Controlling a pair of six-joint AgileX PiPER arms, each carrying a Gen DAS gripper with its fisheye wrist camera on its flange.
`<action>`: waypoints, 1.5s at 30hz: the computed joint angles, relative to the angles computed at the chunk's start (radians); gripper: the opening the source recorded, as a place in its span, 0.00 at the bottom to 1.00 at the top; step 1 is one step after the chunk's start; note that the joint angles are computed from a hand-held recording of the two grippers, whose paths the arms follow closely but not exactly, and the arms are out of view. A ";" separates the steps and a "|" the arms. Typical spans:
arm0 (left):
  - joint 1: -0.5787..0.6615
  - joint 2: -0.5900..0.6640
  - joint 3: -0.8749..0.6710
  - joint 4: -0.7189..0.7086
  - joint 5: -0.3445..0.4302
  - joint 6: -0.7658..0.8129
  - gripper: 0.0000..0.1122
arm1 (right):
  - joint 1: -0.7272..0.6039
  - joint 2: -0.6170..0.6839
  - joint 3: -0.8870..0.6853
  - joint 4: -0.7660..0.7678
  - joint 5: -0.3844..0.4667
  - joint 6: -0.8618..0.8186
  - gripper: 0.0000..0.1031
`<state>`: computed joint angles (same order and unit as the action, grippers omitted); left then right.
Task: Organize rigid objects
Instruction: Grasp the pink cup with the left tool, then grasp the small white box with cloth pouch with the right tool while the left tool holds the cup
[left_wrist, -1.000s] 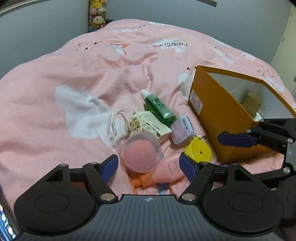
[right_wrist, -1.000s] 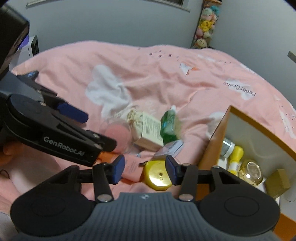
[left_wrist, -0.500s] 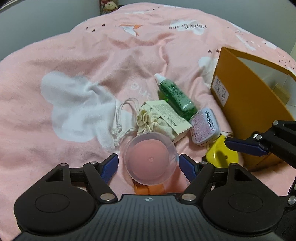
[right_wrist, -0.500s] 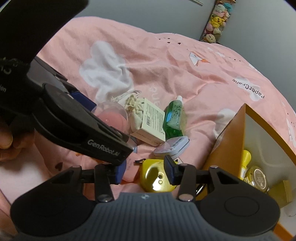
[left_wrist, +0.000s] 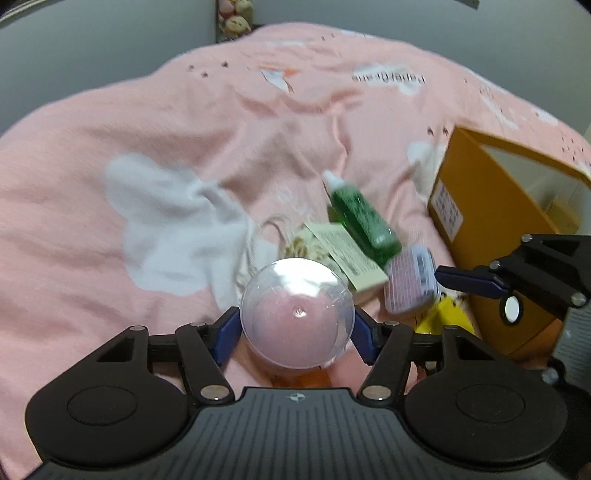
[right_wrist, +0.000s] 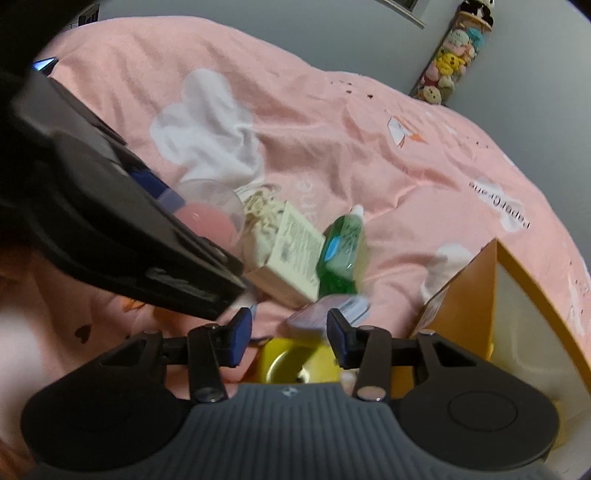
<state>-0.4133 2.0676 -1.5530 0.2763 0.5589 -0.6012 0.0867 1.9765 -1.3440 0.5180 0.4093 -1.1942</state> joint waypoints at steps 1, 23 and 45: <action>0.003 -0.005 0.002 0.004 -0.003 -0.010 0.63 | 0.001 0.008 -0.015 0.006 0.002 -0.008 0.42; 0.067 0.011 0.007 -0.098 -0.052 0.006 0.63 | 0.059 0.215 -0.260 0.054 0.082 -0.088 0.36; 0.114 -0.003 0.013 -0.242 -0.077 0.089 0.63 | 0.087 0.214 -0.254 -0.030 -0.054 0.090 0.22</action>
